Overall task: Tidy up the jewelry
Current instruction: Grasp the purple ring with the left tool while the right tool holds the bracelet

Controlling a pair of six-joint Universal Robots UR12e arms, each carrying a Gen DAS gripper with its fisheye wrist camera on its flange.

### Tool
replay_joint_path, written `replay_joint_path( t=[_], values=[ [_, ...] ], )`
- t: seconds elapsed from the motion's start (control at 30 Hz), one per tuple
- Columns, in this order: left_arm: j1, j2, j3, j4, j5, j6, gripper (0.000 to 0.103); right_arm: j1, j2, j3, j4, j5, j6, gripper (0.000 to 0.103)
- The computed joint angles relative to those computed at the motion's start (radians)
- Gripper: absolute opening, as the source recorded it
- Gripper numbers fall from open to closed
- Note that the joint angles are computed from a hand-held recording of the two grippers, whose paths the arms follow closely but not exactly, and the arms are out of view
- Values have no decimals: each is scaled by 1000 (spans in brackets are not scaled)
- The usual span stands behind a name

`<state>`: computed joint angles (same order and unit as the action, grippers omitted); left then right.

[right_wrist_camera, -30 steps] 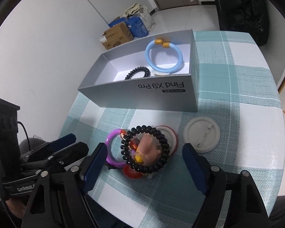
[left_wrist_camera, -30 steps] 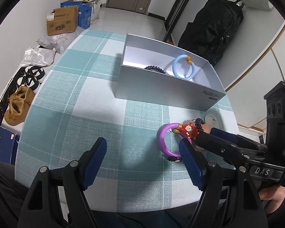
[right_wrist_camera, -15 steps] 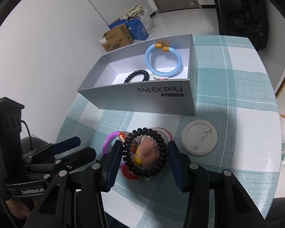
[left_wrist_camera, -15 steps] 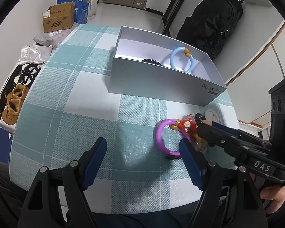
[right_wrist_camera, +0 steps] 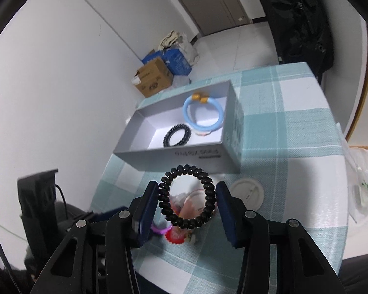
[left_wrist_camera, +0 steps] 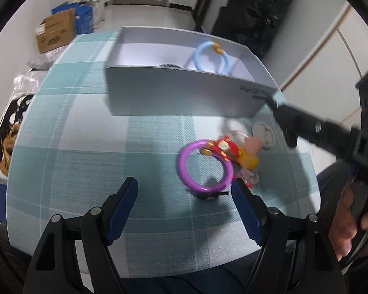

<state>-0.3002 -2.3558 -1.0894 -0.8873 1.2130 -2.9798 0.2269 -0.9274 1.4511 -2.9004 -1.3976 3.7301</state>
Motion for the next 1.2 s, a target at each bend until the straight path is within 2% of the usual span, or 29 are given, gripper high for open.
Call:
replay_joint_path(
  t=[0.13,0.3,0.53,0.6,0.67,0.73,0.8,0.93,1.07,1.13,1.2],
  values=[
    [-3,-6,9,-5,5,14,75,-3,-8,14,-22,-7,23,47],
    [-20,-13,15,26,89,47,75,-6,-11,19,-39,-3,27,47],
    [-30,-35,51,25,126,69,73,-11,-11,24,-60,12,31,47],
    [-34,-37,55,32,159,80,58,-11,-12,25,-62,16,29,47],
    [-37,-41,62,36,188,95,50,-12,-11,25,-62,17,28,47],
    [-34,-43,66,32,189,97,43,-14,-11,26,-66,19,33,47],
    [-32,-50,79,27,195,95,29,-15,-10,27,-71,22,40,47],
    [-33,-56,95,3,198,135,20,-14,-11,26,-75,24,35,47],
    [-44,-44,80,-3,237,212,5,-13,-11,26,-77,22,29,47],
    [-44,-39,73,-5,240,215,5,-12,-12,27,-81,20,30,47],
    [-36,-39,81,-38,210,196,4,-13,-13,28,-84,20,31,47]
  ],
)
